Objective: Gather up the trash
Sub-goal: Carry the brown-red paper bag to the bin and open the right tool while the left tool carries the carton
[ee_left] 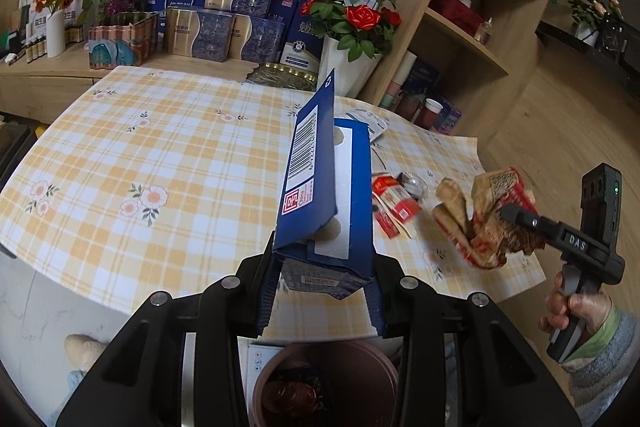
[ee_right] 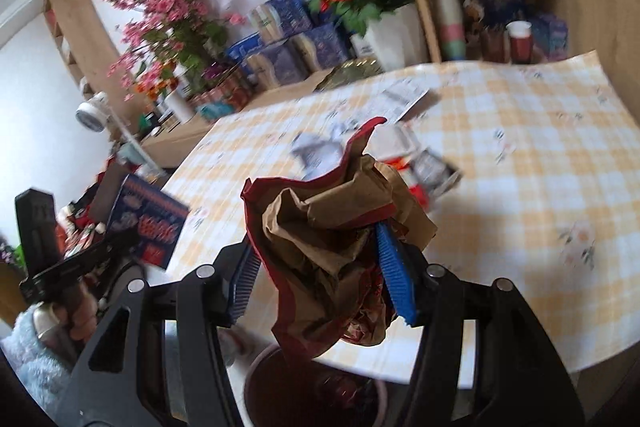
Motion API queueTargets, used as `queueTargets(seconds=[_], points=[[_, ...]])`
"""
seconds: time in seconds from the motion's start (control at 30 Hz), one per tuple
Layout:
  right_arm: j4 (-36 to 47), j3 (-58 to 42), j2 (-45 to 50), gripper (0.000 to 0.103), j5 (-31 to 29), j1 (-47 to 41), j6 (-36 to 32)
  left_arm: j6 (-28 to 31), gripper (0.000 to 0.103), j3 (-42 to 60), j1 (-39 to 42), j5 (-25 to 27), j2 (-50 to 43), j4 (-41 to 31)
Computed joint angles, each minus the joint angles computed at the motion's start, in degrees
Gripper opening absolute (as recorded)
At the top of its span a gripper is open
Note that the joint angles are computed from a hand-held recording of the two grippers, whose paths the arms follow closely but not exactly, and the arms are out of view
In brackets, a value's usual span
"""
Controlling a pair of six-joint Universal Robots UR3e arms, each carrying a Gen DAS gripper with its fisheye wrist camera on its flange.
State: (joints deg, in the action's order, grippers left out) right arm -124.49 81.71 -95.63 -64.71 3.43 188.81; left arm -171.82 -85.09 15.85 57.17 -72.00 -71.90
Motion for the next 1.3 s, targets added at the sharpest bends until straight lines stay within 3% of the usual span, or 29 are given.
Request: queueTargets(seconds=[0.27,0.43,0.6,0.9,1.1,1.2,1.3], points=[[4.9,6.0,-5.6,0.057,10.5,1.0,-2.0,4.8,0.037,-4.1,4.5,-1.7,9.1,-7.5],[13.7,6.8,-5.4,0.057,15.3,3.7,-6.3,6.4,0.037,-5.8,6.5,-2.4,12.2,-10.5],[20.4,7.7,-3.8,0.057,14.8,7.3,-9.8,7.0,0.037,-6.3,6.3,-2.5,13.5,-12.3],[16.8,13.7,1.6,0.057,10.9,9.7,-2.1,7.4,0.037,-6.7,3.6,-1.4,13.0,-12.8],[14.5,14.4,5.2,0.067,7.8,12.1,3.2,7.9,0.037,-7.5,3.5,-1.2,13.6,-13.5],[12.9,15.3,5.1,0.086,8.3,11.8,4.4,8.5,0.037,-7.8,3.7,-1.3,13.9,-14.4],[13.4,14.0,4.9,0.090,7.5,11.8,4.6,9.2,0.037,-8.1,3.6,-1.3,14.2,-15.1]])
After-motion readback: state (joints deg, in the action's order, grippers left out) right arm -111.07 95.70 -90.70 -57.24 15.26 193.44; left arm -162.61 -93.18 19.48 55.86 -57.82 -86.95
